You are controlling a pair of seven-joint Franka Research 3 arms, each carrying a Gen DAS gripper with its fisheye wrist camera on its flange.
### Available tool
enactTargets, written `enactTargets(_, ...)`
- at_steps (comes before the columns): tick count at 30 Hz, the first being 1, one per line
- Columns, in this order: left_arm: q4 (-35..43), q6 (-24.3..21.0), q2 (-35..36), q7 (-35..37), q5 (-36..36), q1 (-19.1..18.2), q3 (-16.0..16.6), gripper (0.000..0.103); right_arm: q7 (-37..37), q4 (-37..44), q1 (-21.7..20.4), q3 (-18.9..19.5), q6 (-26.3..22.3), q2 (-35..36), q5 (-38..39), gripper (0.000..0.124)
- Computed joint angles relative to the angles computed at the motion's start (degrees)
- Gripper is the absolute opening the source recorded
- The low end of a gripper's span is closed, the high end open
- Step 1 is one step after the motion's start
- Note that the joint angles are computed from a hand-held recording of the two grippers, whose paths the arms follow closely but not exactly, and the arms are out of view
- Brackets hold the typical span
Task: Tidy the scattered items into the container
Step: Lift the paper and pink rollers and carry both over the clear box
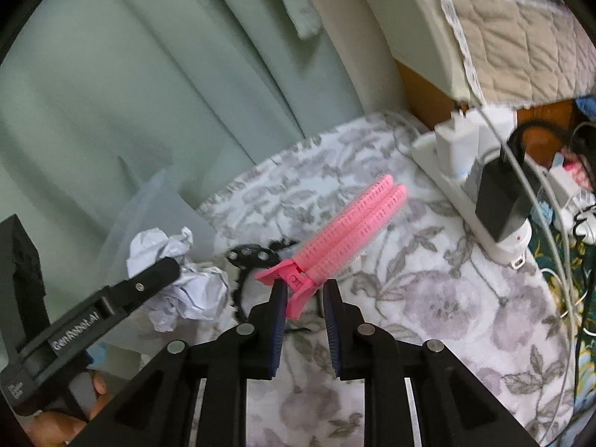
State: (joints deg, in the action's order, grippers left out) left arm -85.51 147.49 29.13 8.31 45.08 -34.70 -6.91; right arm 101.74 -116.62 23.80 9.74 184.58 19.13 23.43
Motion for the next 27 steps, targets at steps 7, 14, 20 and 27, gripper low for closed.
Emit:
enactTargets(7, -3.9, 1.7, -5.3, -5.8, 6.8, -0.8, 1.1, 0.050, 0.5, -1.1, 5.1, -3.8, 3.4, -3.5, -1.6, 0.022)
enactTargets(14, -8.8, 2.3, -11.2, -13.3, 15.8, 0.7, 0.2, 0.050, -1.1, 0.3, 6.1, -2.5, 5.9, -5.0, -2.1, 0.022)
enactTargets(20, -12.7, 0.8, -15.6, -18.3, 22.6, 3.1, -1.9, 0.050, -2.2, 3.0, 18.5, -13.7, 4.6, -5.4, -1.3, 0.022)
enactTargets(27, -17.7, 0.1, -19.8, -24.7, 27.1, 6.7, -4.3, 0.050, -2.5, 7.6, 24.2, -17.6, 3.1, -3.3, -3.2, 0.022)
